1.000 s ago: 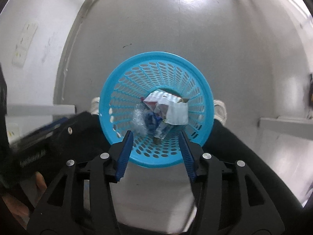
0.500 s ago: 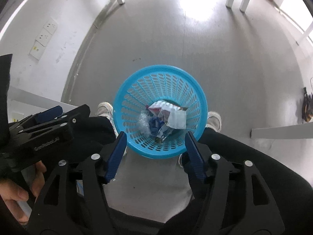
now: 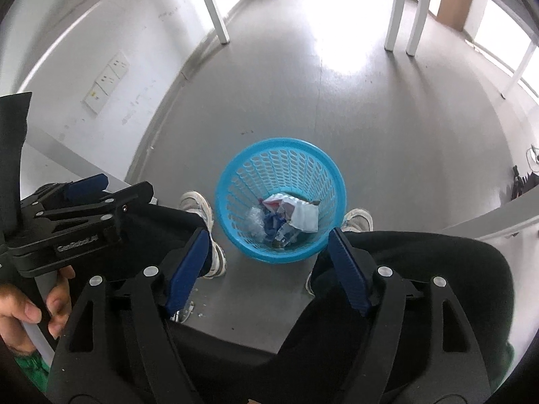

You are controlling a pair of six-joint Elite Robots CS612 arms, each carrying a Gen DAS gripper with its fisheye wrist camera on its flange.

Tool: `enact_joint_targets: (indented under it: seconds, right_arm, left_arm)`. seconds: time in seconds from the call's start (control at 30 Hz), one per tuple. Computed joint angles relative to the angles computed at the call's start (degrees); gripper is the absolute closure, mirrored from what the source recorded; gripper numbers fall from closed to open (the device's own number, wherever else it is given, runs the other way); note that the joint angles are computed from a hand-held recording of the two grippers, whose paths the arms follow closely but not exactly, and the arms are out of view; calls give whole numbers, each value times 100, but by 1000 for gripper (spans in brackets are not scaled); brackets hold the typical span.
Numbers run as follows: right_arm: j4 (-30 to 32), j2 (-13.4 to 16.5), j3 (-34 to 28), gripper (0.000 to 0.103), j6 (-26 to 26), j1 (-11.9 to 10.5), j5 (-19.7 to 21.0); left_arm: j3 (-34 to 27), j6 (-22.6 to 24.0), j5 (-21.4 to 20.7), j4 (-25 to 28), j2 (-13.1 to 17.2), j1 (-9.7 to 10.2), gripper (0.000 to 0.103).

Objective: Collect trash
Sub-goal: 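Raise both tools back above the table toward the white box and tissue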

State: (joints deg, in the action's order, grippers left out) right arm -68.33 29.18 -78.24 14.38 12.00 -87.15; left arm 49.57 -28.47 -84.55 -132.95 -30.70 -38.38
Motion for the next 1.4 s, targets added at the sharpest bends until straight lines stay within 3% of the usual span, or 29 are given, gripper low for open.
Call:
enact_joint_targets:
  seconds: [0.23, 0.37, 0.63, 0.8, 0.9, 1.17, 1.4]
  right_arm:
    - [30, 67, -413, 24, -95, 65, 63]
    - [14, 125, -647, 20, -78, 75, 40]
    - [-131, 179, -1076, 10, -125, 122, -83]
    - [-441, 186, -1298, 9, -69, 156, -291]
    - [-736, 95, -1337, 9, -103, 169, -399]
    - [-1831, -239, -1120, 9, -234, 223, -839]
    - [-2156, -515, -675, 9, -161, 151, -809]
  left_arm:
    - [745, 128, -96, -548, -449, -44, 6]
    - [1092, 236, -62, -808, -652, -84, 6]
    - [1655, 577, 339, -1550, -1035, -222, 6]
    - [1929, 722, 495, -2079, -1261, -266, 6]
    - [2086, 788, 870, -2528, -1406, -303, 6]
    - [2151, 811, 959, -3778, -1601, -196, 6]
    - [1730, 1051, 942, -3792, -1462, -116, 6]
